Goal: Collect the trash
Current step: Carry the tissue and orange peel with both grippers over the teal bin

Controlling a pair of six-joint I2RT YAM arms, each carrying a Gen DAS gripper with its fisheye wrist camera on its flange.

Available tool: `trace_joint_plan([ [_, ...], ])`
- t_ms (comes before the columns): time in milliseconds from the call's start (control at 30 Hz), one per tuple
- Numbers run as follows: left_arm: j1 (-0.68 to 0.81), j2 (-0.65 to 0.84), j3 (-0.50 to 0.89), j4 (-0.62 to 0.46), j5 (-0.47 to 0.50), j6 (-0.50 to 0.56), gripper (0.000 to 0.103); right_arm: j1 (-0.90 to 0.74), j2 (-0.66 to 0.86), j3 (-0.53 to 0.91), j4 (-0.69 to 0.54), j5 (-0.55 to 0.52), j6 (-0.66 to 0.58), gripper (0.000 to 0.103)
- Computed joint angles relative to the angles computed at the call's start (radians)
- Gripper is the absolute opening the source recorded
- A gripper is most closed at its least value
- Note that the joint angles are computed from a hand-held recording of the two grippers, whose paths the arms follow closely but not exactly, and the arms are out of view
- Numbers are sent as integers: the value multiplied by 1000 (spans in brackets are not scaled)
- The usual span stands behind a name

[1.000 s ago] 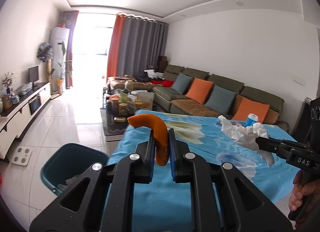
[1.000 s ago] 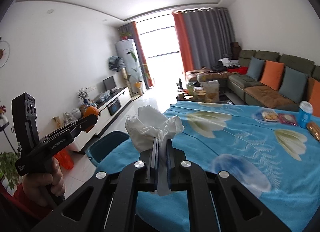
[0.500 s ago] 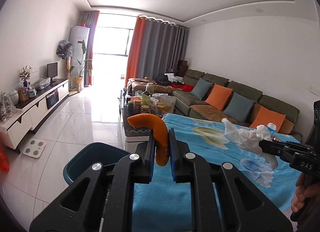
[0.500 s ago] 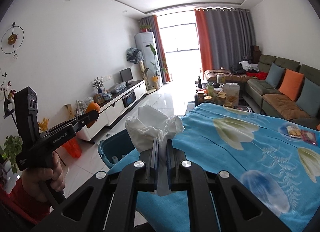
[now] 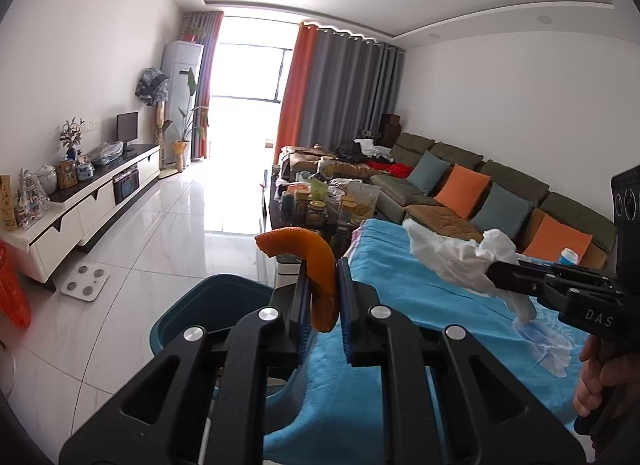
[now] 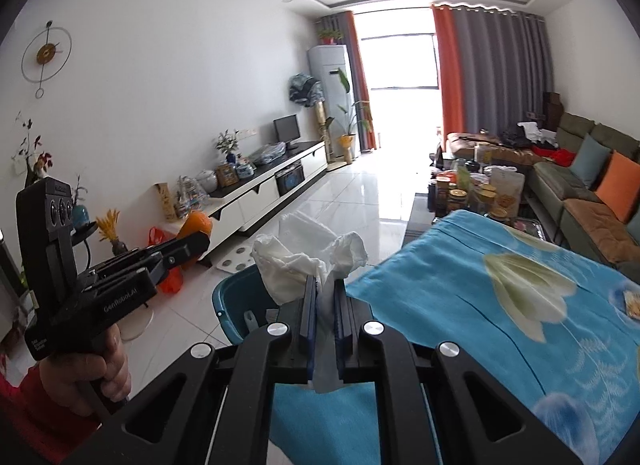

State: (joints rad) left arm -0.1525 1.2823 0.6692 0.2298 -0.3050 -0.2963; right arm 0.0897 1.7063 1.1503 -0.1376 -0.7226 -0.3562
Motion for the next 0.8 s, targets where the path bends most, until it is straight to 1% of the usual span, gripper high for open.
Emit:
trace_joint_plan([
  [133,37,27,13,-2,19,-5,13,50,50,58,-25,23,-11,7],
  [367,88,146,89,-14,51,-35,13,125,171,209,-110,68,-19,7],
  [600,165,285,144,-3,121,-65,13,197,283,355,-190,132,-48,7],
  [667,187,323,161,3,144,-70,13,220,330,422,-238,150,-55,7],
  [800,219,401,204,0,187,-83,14,263,396,503,-292,199,-73,8],
])
